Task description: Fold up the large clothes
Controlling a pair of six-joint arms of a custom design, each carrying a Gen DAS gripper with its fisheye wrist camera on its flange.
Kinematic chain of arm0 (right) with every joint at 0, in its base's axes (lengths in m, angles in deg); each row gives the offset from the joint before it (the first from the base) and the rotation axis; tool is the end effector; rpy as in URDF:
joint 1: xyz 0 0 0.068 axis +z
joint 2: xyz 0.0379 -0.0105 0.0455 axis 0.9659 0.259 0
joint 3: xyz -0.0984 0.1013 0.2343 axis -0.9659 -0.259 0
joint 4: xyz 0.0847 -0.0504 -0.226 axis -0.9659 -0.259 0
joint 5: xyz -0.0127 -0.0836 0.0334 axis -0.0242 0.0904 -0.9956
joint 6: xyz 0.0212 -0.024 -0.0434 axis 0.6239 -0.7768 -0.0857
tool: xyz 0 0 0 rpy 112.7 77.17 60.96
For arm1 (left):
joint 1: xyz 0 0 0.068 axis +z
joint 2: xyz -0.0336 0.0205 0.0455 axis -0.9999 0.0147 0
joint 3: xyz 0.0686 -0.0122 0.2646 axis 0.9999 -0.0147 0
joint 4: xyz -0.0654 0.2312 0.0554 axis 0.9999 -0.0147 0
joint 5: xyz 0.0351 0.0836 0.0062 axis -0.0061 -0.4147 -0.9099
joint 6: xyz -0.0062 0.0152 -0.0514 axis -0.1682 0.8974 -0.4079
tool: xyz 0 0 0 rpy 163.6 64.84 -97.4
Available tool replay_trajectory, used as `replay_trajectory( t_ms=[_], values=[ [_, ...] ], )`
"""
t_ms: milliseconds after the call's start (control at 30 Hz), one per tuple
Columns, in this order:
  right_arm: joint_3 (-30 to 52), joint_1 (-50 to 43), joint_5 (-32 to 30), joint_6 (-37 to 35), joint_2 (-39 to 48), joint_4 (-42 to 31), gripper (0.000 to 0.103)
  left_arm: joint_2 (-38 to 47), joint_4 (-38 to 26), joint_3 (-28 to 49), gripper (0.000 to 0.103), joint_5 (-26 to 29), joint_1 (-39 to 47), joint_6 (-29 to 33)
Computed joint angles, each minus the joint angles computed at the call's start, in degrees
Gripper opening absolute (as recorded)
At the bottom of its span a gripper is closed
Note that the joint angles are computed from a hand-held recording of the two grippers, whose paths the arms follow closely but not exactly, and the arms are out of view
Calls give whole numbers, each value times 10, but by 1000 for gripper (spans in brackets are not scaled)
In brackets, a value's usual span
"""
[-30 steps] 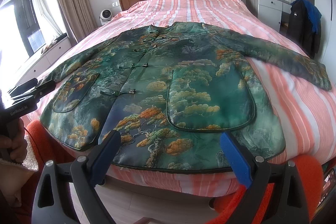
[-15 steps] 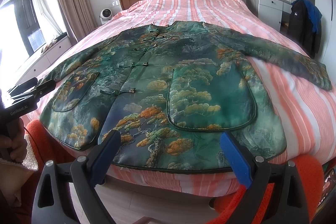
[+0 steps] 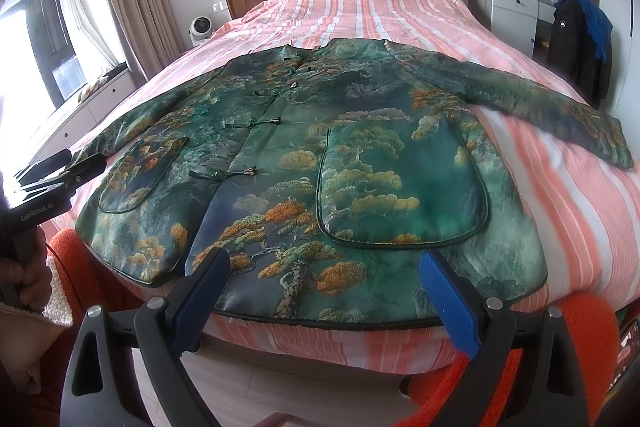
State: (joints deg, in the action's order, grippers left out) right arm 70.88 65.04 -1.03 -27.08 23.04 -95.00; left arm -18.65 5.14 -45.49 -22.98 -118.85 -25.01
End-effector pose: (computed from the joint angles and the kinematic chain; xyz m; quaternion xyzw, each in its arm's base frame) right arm 0.2761 -0.0335 0.1936 -0.1285 0.9187 0.1227 0.3527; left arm 0.2069 -0.0954 0.2313 -0.0488 0.8938 0.0837 0.4380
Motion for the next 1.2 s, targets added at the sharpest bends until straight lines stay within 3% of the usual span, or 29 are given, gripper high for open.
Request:
replay_trajectory(
  t_ms=[1200],
  values=[
    [1,-10,-3,2,4,7,95,-2,-2,0,102,-2,-1,1]
  ],
)
